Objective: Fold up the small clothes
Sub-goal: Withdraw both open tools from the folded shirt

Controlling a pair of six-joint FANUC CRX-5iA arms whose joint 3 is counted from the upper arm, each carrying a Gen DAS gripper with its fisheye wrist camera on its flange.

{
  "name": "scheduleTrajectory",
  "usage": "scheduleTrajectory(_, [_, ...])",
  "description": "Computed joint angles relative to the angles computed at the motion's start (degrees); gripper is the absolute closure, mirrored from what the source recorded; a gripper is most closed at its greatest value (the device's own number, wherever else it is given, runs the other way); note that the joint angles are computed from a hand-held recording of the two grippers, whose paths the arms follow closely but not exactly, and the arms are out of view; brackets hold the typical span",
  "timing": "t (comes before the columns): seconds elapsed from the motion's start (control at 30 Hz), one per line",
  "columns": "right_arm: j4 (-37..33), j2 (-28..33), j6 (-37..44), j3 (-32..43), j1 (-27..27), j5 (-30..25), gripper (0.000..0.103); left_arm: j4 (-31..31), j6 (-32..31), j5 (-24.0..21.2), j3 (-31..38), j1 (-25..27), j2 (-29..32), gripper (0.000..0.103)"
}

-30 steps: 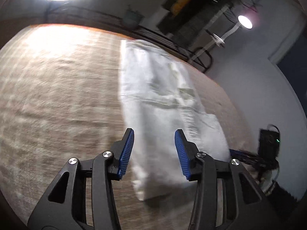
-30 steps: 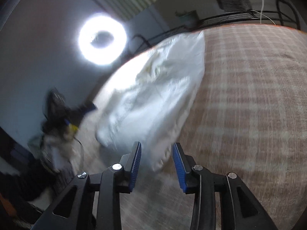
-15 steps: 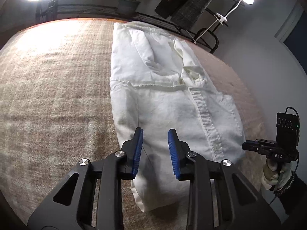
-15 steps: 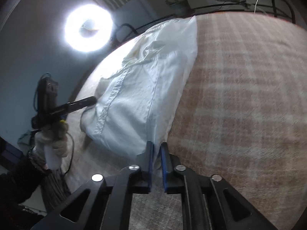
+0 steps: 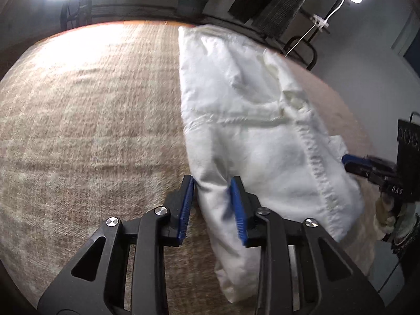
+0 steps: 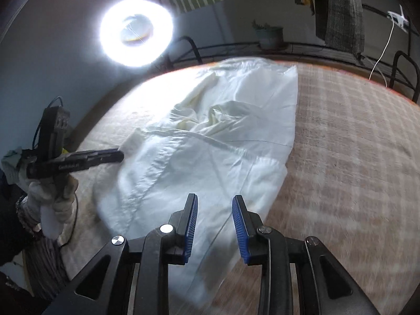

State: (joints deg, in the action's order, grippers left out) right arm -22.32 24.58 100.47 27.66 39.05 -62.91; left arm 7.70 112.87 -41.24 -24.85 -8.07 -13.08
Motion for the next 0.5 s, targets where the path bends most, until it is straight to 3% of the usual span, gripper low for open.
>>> scheduleTrajectory(0.07, [3.6, 2.7, -1.9, 2.2, 0.7, -1.9, 0.081, -0.3, -0.7, -0.1, 0.2, -0.1, 0.0, 0.068])
scheduleTrajectory(0.13, [5.0, 4.2, -1.2, 3.9, 1.2, -3.1, 0.081, 0.0, -2.1, -1.1, 0.9, 0.2, 0.0, 0.068])
scheduleTrajectory(0.2, [5.6, 6.3, -0.7, 8.4, 1.2, -7.8, 0.080, 0.4, -3.9, -1.7, 1.9, 1.0, 0.0, 0.068])
scheduleTrajectory(0.27, [3.1, 7.2, 1.2, 11.7, -0.1, -9.7, 0.074, 0.4, -4.9, -1.0, 2.8, 2.2, 0.1, 0.068])
scheduleTrajectory(0.37, [-0.8, 9.5, 0.8, 17.4, -2.7, -11.3, 0.067, 6.1, -9.8, 0.9, 3.2, 6.3, 1.4, 0.062])
scheduleTrajectory(0.5, [0.2, 14.6, -3.6, 25.6, -4.2, -10.6, 0.061, 10.7, -13.8, 2.3, 5.7, 10.5, 5.9, 0.061])
